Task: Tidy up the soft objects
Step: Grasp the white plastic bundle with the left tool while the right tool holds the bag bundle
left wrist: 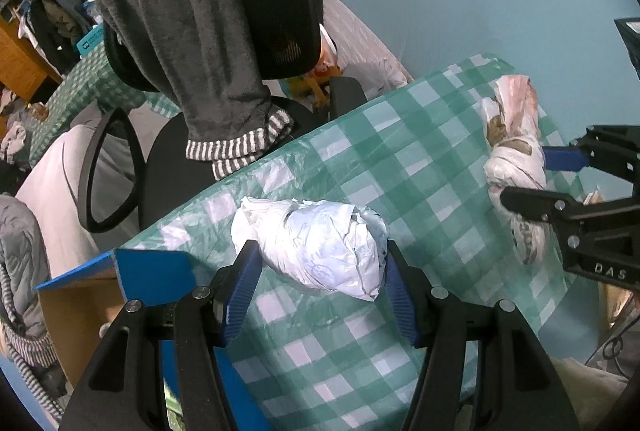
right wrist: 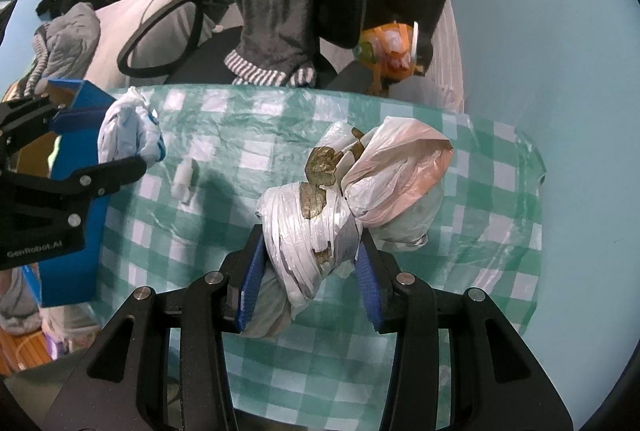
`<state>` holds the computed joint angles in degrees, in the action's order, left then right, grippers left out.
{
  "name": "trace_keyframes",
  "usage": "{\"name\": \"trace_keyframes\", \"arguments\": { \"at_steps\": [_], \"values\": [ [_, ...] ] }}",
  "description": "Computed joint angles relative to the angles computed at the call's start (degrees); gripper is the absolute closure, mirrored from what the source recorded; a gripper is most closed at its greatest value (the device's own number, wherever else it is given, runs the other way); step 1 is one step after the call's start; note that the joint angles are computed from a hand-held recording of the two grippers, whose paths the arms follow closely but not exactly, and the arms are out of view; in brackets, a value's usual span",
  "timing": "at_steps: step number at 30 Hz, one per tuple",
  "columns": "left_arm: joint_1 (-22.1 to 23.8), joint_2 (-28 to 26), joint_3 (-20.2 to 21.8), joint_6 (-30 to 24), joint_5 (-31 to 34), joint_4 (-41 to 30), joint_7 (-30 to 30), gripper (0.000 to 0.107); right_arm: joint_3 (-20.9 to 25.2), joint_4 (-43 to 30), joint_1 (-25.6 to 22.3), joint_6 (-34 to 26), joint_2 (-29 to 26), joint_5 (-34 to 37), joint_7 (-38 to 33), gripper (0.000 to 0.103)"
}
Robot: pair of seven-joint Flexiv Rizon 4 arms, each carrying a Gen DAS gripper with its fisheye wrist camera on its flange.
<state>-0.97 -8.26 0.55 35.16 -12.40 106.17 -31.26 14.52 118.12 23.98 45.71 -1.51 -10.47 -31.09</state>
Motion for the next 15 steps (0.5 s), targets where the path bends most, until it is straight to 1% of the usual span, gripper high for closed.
{"name": "trace_keyframes", "arguments": {
  "at_steps": [7, 15],
  "values": [
    [1.29, 2.77, 0.92, -1.8, -2.77, 0.62, 1.86, 0.045, 0.46, -1.5, 0.71, -1.92, 0.9, -0.88, -0.13, 0.061],
    [2.39, 4.8, 1.79, -3.62, -5.14, 0.79, 1.98, 0.045, 0.85, -3.67, 1.56, -3.41, 1.4, -1.74, -0.84, 0.061]
  ]
}}
